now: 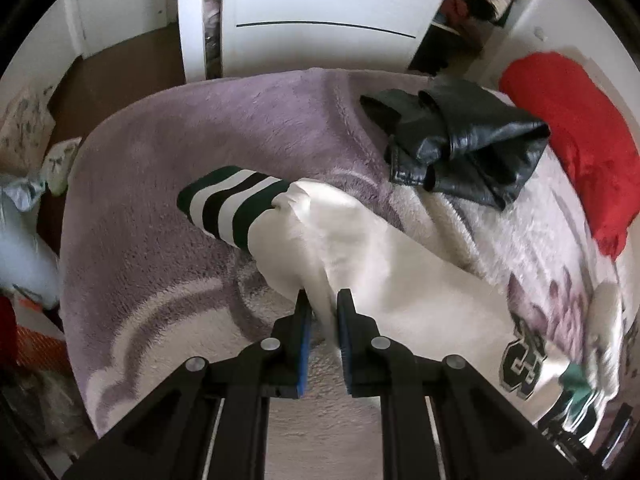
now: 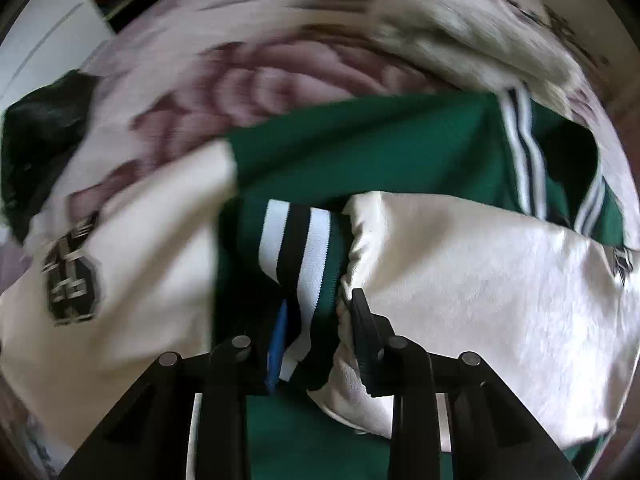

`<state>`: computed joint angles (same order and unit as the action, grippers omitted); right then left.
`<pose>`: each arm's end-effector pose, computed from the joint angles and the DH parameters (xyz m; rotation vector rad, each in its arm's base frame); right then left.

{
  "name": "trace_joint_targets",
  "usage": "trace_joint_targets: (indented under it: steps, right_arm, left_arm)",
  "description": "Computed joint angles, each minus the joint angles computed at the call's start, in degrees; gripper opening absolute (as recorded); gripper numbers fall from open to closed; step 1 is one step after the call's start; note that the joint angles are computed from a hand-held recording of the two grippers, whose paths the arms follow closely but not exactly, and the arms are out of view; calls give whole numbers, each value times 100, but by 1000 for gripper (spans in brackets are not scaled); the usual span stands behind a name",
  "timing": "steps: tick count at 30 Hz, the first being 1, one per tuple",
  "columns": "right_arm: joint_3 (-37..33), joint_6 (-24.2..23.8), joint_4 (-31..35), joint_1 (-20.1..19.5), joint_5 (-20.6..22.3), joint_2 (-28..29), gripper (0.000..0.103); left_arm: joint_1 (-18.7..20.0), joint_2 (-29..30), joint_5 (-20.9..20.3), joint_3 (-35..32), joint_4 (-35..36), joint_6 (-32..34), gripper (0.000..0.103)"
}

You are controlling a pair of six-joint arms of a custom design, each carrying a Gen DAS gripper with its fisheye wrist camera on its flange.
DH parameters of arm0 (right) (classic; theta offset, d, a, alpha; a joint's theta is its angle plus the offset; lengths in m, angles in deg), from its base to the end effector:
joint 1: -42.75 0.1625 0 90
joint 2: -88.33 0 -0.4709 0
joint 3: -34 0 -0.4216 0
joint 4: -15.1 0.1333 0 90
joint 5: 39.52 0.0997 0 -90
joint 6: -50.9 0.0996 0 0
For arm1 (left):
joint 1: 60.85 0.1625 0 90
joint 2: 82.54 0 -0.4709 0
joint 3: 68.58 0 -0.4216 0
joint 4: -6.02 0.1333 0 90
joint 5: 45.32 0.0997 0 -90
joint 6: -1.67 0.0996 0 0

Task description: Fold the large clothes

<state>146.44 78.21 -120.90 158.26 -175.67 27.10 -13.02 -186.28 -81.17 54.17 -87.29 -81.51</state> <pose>0.3069 -0.5004 0.1689 0.0087 -2.3592 0.3508 -0.0877 -0.4157 0.3995 -0.6607 2.2342 -0.9084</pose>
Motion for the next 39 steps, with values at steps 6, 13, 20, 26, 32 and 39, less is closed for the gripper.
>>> trace_joint_targets:
  steps: [6, 13, 20, 26, 32, 39]
  right_arm:
    - [527, 183, -110, -607, 1736, -1088, 63]
    - [1511, 1813, 1084, -1091, 761, -3980, 63]
    - [1775, 1385, 1776, -2275, -41, -4587, 63]
    - [1717, 817, 1461, -2093, -23, -4193, 69]
    - [1855, 154, 1159, -1972, 498, -4106, 96]
    - [1858, 110, 1352, -2202, 991, -4663, 96]
  left_arm:
    - [-243, -65, 24, -69, 562, -523, 10]
    - [-738, 90, 372, -421, 1405, -1408, 4]
    - [-1059, 551, 888, -965, 1475, -1113, 3]
    - [-1388, 1133, 1274, -1489, 1220, -479, 2]
    - [-1888, 2030, 1533, -1900, 745, 233, 1]
    - [-2412, 3475, 552, -1925, -1526, 2235, 1]
